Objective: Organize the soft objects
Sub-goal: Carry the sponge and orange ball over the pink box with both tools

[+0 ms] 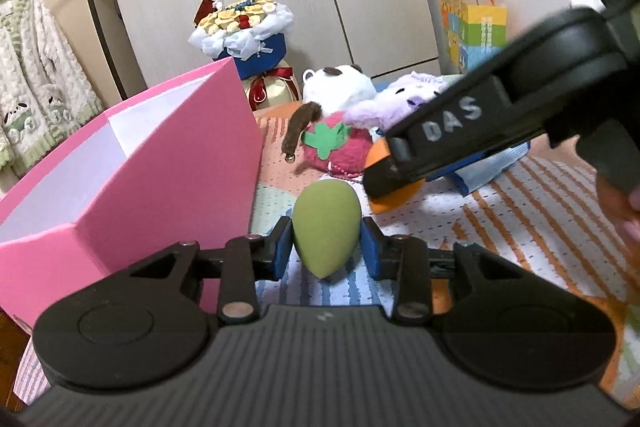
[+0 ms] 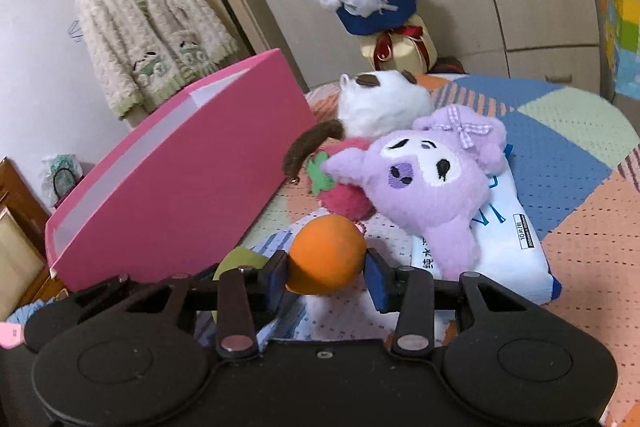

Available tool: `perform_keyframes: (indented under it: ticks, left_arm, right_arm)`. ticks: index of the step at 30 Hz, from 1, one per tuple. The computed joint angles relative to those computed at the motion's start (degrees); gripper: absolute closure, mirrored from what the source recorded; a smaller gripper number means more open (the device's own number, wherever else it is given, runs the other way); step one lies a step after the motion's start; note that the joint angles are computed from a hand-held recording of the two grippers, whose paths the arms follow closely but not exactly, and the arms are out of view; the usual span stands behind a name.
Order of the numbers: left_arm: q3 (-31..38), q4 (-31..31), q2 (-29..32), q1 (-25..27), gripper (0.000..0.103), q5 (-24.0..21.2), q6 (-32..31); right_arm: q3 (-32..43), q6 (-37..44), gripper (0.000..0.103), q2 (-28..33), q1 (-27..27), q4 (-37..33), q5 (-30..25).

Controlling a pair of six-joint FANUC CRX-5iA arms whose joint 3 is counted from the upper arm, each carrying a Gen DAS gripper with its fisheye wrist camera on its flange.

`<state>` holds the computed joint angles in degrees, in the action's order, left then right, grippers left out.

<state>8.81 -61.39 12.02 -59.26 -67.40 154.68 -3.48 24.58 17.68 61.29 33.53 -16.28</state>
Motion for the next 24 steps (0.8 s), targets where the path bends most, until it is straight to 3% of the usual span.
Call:
perform_keyframes:
  ticks: [7,11,18,24]
  left_arm:
    - [-3.2,4.11,-3.67,0.8,0.068,4.41,0.07]
    - [-4.94,6.43,-5.61,1.38,0.068,6.26,-0.11]
    - [-8.33,10.64,-9.68,2.35,0.068,9.35,-0.62]
    - [-12.09,11.86,-14.93,0.82,0.068,11.08,0.8]
  right_arm:
    - [-9.47,-20.46,0.056,-3.98,-0.83,23.54,1.46]
    - [-12.82,-27.49,0.056,-5.79,-0.31,32.12,-0.98]
    - [-15.24,-29.78,0.056,-7.52,3.44,36.89,-8.99]
    - [-14.7,-25.37,0.056,-8.19,10.14,35.4,-20.67]
